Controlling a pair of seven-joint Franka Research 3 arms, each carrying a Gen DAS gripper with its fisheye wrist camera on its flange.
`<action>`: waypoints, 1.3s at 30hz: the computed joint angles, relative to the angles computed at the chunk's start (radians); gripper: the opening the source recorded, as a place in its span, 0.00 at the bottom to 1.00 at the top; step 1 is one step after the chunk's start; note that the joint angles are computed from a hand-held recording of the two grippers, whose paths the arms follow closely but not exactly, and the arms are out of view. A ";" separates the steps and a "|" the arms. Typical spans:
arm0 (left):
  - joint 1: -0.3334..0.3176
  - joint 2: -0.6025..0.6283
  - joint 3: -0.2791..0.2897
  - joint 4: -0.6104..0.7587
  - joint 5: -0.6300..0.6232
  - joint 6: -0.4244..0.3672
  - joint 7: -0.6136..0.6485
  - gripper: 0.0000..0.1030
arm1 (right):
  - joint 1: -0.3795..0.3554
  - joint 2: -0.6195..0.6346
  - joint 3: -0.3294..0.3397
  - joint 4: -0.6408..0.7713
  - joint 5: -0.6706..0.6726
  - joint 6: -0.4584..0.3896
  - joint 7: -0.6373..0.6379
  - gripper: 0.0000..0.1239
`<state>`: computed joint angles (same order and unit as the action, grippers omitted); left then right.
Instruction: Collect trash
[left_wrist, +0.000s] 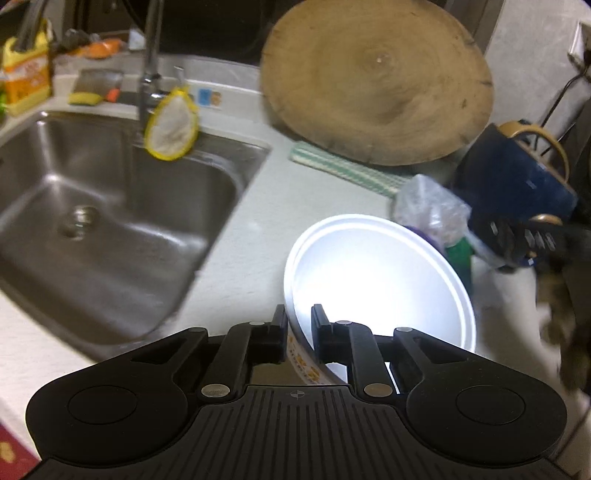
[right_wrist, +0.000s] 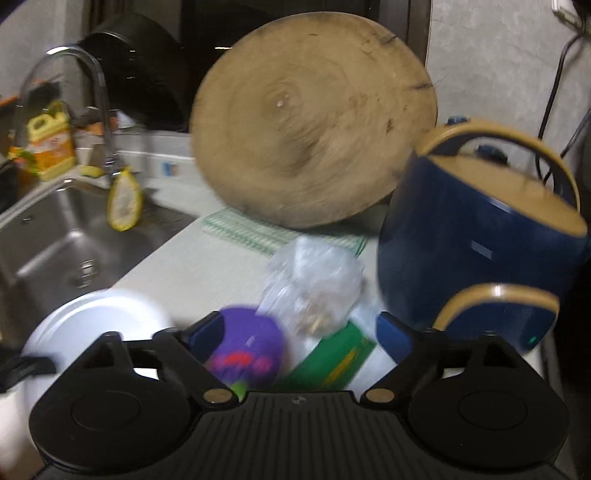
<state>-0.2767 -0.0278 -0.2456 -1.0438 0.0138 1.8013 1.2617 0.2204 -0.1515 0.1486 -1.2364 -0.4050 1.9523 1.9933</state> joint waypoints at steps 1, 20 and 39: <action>0.000 -0.004 -0.001 0.003 0.015 -0.011 -0.003 0.16 | -0.003 0.023 0.002 0.014 -0.022 0.016 -0.008 0.80; 0.000 -0.088 -0.005 -0.056 0.022 -0.057 -0.037 0.16 | 0.100 0.210 -0.123 0.194 0.020 -0.048 -0.082 0.33; -0.022 -0.088 -0.002 -0.096 -0.074 0.012 0.101 0.16 | -0.065 -0.324 0.045 -0.331 0.229 0.027 0.039 0.36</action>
<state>-0.2983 -0.1161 -0.2478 -1.1401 -0.0599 1.8136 1.3628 0.1558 -0.4752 0.1940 -1.5678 -0.1758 1.9789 2.0327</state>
